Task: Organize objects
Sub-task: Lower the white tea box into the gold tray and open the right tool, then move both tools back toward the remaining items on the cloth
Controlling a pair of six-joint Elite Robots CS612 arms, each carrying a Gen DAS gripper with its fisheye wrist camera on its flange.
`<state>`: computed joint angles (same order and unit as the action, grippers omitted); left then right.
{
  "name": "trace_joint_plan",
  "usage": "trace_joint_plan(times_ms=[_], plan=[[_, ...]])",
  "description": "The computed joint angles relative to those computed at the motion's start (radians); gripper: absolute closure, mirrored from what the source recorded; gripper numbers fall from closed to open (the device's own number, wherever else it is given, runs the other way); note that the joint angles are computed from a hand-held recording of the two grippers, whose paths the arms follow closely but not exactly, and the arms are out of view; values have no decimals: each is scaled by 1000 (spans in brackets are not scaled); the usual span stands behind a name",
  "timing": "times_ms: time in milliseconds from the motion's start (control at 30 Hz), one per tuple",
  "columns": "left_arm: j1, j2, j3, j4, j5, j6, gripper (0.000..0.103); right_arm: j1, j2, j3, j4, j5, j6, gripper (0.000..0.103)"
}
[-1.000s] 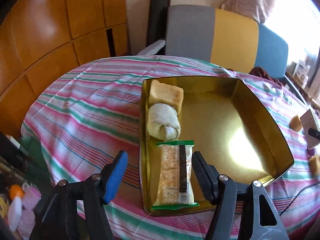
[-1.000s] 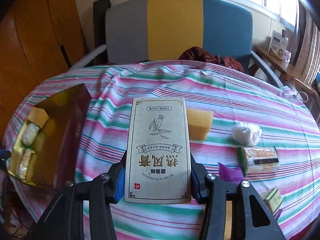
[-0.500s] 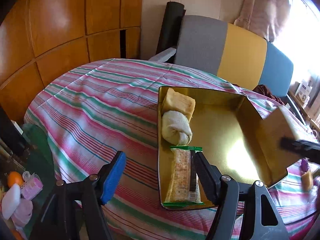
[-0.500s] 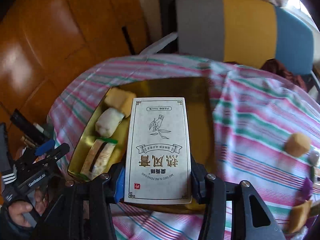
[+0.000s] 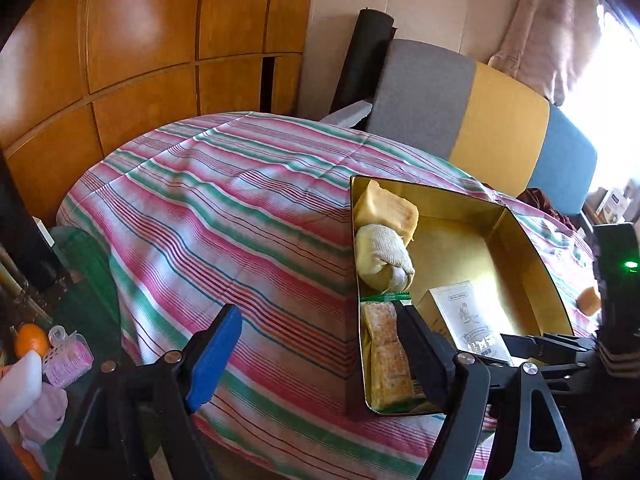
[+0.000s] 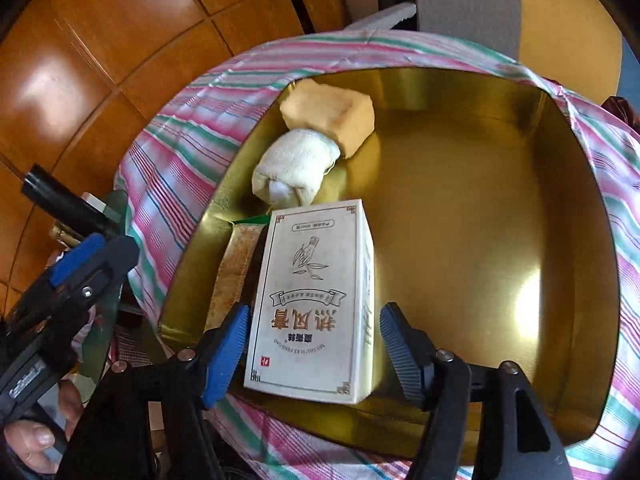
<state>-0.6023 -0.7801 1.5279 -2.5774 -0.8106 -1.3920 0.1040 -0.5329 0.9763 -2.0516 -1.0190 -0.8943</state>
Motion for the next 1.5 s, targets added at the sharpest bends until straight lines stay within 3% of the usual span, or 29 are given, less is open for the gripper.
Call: trace_joint_plan(times_ms=[200,433,667,967,1133,1267,1333,1433,1500], plan=[[-6,3,-16,24,23,22,22,-29,-24,43,-83,62,49,32],[-18,11,-49,39,56,83,19,-77,-59,101,-255,58,89,32],[-30,33,-106,29,83,202,17,-117,-56,101,-384,14,111,30],[-34,93,-219,-46,59,418,17,-177,-13,22,-484,-49,231,30],[-36,136,-297,-81,25,545,17,-213,39,-64,-571,-120,377,30],[-37,171,-365,-95,-9,631,17,-246,94,-143,-663,-188,601,29],[-38,189,-399,-99,-26,667,17,-265,116,-173,-696,-214,755,28],[-37,223,-469,-83,-54,718,17,-291,139,-220,-661,-228,957,27],[-34,248,-522,-71,-84,745,17,-302,146,-233,-651,-233,1036,27]])
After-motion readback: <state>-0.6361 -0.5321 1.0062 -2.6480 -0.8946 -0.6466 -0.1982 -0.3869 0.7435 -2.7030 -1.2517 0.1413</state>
